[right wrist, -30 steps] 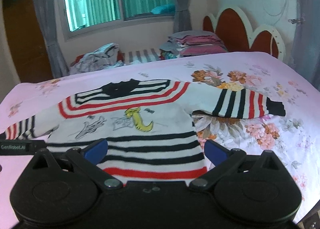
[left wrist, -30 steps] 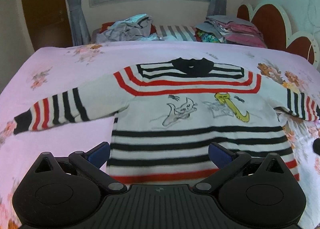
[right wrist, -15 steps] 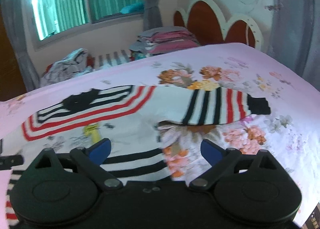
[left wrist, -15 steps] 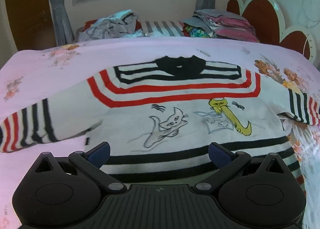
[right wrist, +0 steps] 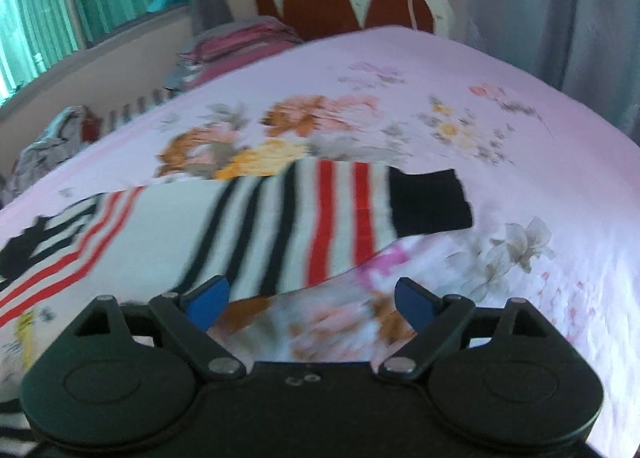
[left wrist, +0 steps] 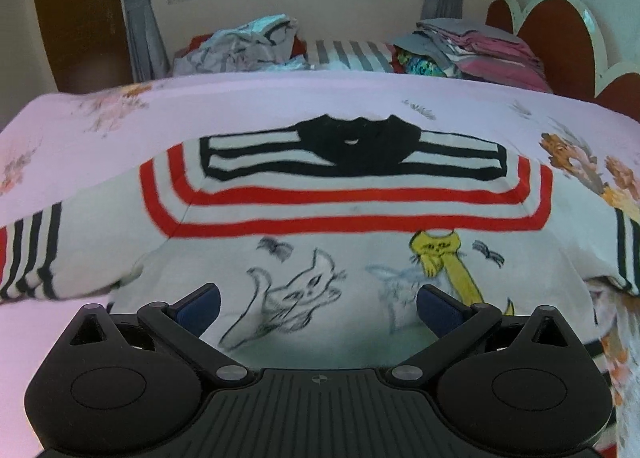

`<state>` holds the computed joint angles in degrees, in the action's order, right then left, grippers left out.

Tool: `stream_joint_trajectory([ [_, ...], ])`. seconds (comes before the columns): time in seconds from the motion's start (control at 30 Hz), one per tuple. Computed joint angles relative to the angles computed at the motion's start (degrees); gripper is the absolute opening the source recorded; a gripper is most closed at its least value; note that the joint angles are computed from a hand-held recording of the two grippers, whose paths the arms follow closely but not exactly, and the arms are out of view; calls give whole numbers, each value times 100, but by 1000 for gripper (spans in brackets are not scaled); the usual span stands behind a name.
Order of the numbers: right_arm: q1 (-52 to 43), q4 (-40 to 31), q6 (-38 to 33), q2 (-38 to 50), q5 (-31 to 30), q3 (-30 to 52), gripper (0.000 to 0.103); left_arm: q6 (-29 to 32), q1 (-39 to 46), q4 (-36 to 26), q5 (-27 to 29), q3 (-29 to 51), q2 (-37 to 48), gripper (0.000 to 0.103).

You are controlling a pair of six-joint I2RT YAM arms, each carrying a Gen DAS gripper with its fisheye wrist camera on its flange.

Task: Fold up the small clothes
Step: 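Move the right tool to the sleeve cuff and grasp it, then carry the grasped sleeve across the sweater body and release it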

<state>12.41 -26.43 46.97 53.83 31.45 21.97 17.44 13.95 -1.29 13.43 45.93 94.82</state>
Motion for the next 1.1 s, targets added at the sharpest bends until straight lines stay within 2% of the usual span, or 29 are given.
stream_joint_trajectory([
  [0.1,-1243,863,-753,257,-768,-265,88,-216,-331,287,-324,-1,145,103],
  [0.2,-2080,1602,-1142,732,-1383,-378,83,-330,-550,172,-552,187,327,103],
  [0.27,-2464,2021,-1202,1070,-1730,-400,72,-360,-625,50,-620,299,409,103],
  [0.33,-2684,2491,-1151,1270,-1848,-478,65,-399,-700,16,-752,351,443,103],
  [0.4,-2799,2857,-1154,1456,-1896,-489,28,-407,-749,7,-885,384,441,103],
  [0.47,-2925,3158,-1109,1620,-2034,-507,18,-380,-780,-52,-993,439,430,103],
  [0.53,-2921,3325,-1107,1656,-2036,-521,13,-331,-676,-219,-781,551,421,103],
  [0.63,-2553,3322,-1118,1287,-1798,-539,8,-371,-399,-368,-337,680,411,103],
  [0.8,-884,3026,-1160,1118,-989,91,8,-138,55,-140,143,767,432,103],
  [0.9,328,3106,-1160,1785,-615,838,8,33,389,-197,530,994,552,103],
  [0.97,1024,3261,-1139,2461,-531,1394,8,112,715,-442,884,1356,779,103],
  [1.1,1916,3298,-1030,4010,-710,2643,8,331,1190,-790,1193,1949,1209,103],
])
